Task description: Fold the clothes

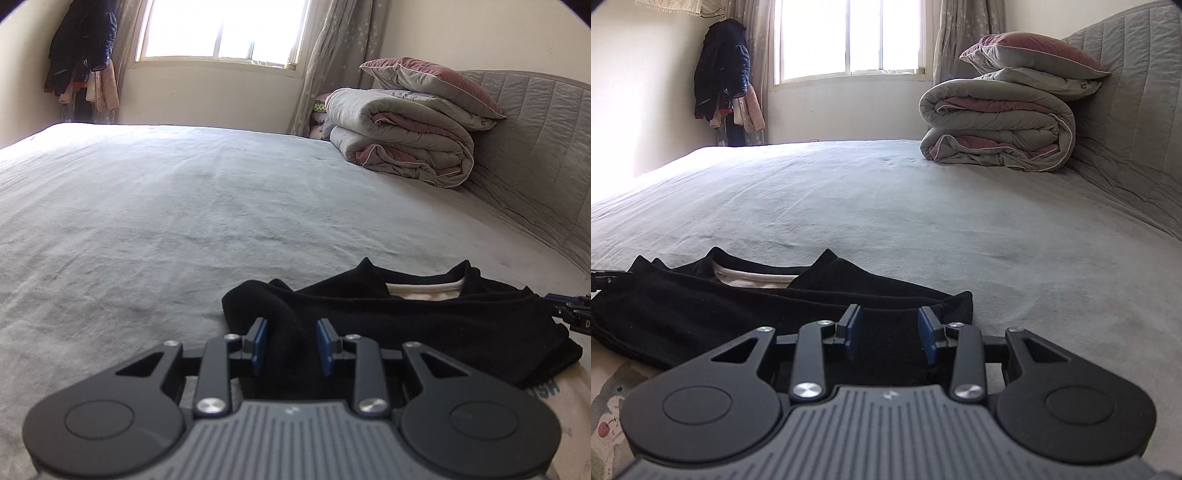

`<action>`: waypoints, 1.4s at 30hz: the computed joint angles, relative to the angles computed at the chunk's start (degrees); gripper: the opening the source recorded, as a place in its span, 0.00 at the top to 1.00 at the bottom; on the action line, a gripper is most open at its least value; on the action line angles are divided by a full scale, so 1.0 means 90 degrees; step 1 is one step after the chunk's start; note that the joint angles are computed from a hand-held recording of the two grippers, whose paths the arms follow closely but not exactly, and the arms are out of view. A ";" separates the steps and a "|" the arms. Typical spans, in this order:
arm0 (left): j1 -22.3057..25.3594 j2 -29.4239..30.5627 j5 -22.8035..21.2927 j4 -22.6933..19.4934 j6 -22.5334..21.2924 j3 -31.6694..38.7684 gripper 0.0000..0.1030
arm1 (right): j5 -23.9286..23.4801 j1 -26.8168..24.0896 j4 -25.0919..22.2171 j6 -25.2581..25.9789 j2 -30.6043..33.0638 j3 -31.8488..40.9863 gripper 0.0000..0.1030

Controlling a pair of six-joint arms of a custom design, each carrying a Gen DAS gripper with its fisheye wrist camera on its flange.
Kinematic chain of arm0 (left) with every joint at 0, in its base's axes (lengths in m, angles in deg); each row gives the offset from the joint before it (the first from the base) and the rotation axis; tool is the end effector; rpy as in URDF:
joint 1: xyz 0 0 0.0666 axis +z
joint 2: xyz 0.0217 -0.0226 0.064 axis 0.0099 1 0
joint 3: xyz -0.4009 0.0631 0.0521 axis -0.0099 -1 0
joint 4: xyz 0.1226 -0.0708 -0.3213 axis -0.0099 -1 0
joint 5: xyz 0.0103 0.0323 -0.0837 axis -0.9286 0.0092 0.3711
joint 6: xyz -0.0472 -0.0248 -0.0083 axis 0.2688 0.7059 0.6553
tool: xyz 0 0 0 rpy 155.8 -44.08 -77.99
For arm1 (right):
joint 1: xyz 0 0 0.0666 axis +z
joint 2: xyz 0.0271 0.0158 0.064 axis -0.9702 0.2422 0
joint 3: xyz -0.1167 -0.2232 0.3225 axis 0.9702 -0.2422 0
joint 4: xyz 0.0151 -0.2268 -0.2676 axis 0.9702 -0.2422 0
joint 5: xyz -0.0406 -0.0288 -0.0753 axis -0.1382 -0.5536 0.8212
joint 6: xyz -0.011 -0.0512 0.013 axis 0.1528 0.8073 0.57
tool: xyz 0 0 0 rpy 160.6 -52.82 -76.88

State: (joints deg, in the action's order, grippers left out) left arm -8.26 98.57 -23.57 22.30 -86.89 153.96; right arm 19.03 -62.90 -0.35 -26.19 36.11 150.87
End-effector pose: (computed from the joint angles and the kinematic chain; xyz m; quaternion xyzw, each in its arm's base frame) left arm 0.5477 -0.0988 0.3786 0.1793 0.8535 -0.1868 0.4521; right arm 0.4313 0.0862 0.3960 0.0714 0.8560 -0.0628 0.5082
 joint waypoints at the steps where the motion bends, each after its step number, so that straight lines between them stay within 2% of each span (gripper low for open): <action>1: -0.0013 0.0033 -0.0100 -0.0018 -0.0032 0.0008 0.72 | 0.0035 -0.0003 -0.0118 0.0088 0.0109 0.0078 0.71; 2: -0.0005 0.0060 -0.0118 0.0004 -0.0020 -0.0004 0.70 | 0.0072 -0.0014 -0.0269 0.0151 0.0222 0.0162 0.72; 5: 0.0043 0.0093 -0.0021 -0.0004 0.0090 0.0007 0.68 | -0.0123 -0.0198 -0.0519 -0.0155 0.0302 0.0210 0.75; 8: -0.0052 -0.0001 -0.0313 -0.0122 -0.0148 0.0027 0.68 | -0.0195 -0.0277 -0.0672 -0.0389 0.0244 0.0266 0.77; 13: -0.0103 -0.0404 -0.0301 0.0045 -0.0086 -0.0318 0.67 | -0.0233 -0.0058 -0.0853 -0.0620 -0.0020 0.0264 0.74; 15: -0.0127 -0.0544 -0.0282 0.0054 -0.0201 -0.0479 0.66 | -0.0344 0.0057 -0.0902 -0.0677 -0.0102 0.0229 0.70; 18: -0.0147 -0.0744 -0.0284 0.0074 -0.0378 -0.0712 0.64 | -0.0444 0.0253 -0.1036 -0.0670 -0.0150 0.0194 0.70; 20: -0.0107 -0.0810 -0.0501 0.0077 -0.0505 -0.0819 0.63 | -0.0445 0.0363 -0.1144 -0.0653 -0.0176 0.0159 0.70; 21: -0.0092 -0.0787 -0.0793 -0.0012 -0.0554 -0.0800 0.62 | -0.0401 0.0386 -0.1202 -0.0635 -0.0188 0.0120 0.70; 23: 0.0062 -0.0711 -0.0838 -0.0237 -0.0283 -0.0687 0.42 | -0.0343 0.0374 -0.1237 -0.0663 -0.0259 0.0018 0.70; 24: 0.0160 -0.0665 -0.0766 -0.0364 -0.0087 -0.0612 0.39 | -0.0341 0.0364 -0.1309 -0.0721 -0.0300 0.0019 0.70; 26: 0.0222 -0.0688 -0.0741 -0.0443 0.0210 -0.0538 0.39 | -0.0354 0.0343 -0.1487 -0.0854 -0.0379 0.0054 0.70; 28: 0.0152 -0.0830 -0.0870 -0.0115 0.0255 -0.0663 0.46 | -0.0287 0.0371 -0.1499 -0.0797 -0.0454 0.0037 0.68; 30: 0.0106 -0.0891 -0.0675 0.0155 0.0278 -0.0719 0.50 | -0.0227 0.0402 -0.1487 -0.0727 -0.0506 0.0031 0.68; 32: 0.0057 -0.0823 -0.0316 0.0204 0.0268 -0.0621 0.63 | -0.0202 0.0414 -0.1419 -0.0669 -0.0492 0.0061 0.68; 34: -0.0031 -0.0672 -0.0139 0.0092 0.0117 -0.0432 0.83 | -0.0173 0.0429 -0.1343 -0.0598 -0.0424 0.0114 0.68; 36: -0.0118 -0.0480 -0.0113 0.0004 -0.0058 -0.0237 0.89 | -0.0139 0.0419 -0.1259 -0.0502 -0.0309 0.0177 0.68; 42: -0.0171 0.0218 -0.0275 -0.0260 0.0000 0.0406 0.94 | -0.0235 0.0182 -0.0984 -0.0463 -0.0024 0.0098 0.68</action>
State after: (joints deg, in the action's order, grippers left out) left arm -9.80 100.53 -26.04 19.97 -86.89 157.61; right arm 16.91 -61.27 -9.20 -30.36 35.90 151.74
